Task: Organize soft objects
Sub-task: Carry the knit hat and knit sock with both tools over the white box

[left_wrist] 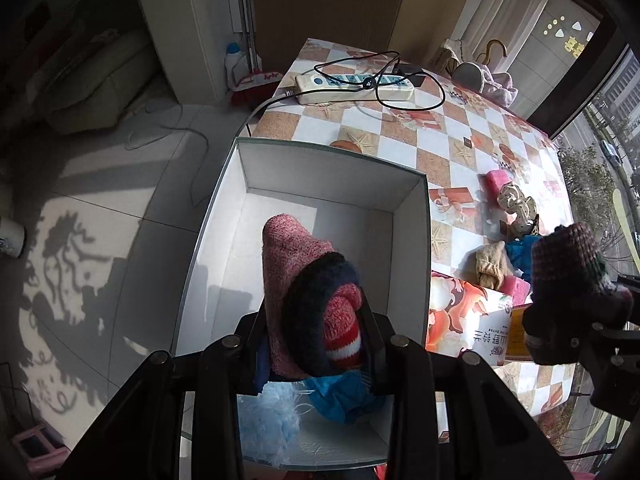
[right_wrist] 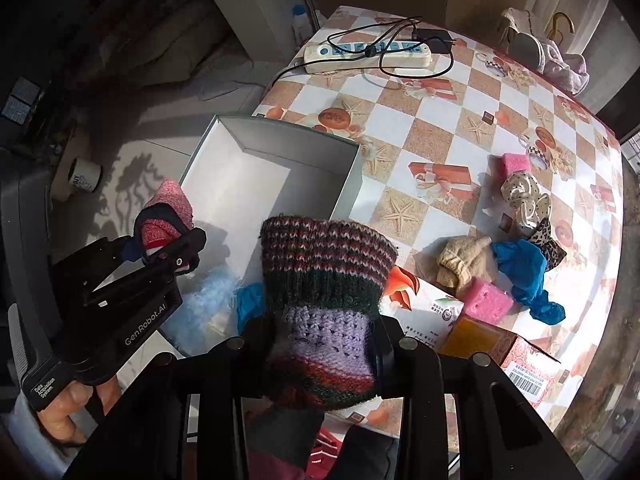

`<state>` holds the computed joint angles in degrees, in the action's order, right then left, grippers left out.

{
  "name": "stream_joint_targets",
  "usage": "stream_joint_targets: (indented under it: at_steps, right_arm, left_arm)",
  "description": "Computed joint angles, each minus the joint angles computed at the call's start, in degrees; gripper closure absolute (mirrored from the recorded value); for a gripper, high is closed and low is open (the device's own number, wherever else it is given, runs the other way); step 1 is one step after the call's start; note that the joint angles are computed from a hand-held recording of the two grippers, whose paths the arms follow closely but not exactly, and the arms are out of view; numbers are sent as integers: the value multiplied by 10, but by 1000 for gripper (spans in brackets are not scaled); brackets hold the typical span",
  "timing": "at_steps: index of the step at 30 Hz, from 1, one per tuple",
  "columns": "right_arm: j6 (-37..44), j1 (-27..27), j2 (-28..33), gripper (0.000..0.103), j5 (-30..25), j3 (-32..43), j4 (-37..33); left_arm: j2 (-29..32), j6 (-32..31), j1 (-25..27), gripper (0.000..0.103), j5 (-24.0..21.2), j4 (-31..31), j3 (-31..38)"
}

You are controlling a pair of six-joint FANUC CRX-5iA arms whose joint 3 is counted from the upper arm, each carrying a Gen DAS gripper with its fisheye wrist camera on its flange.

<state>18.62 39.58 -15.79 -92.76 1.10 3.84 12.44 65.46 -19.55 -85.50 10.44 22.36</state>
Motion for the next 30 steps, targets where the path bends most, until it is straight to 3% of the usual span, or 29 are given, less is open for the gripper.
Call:
stream_joint_targets:
  at_steps: [30]
  right_arm:
    - [144, -78, 117, 66, 19, 74, -42]
  left_arm:
    - [51, 13, 1, 65, -8, -36, 46]
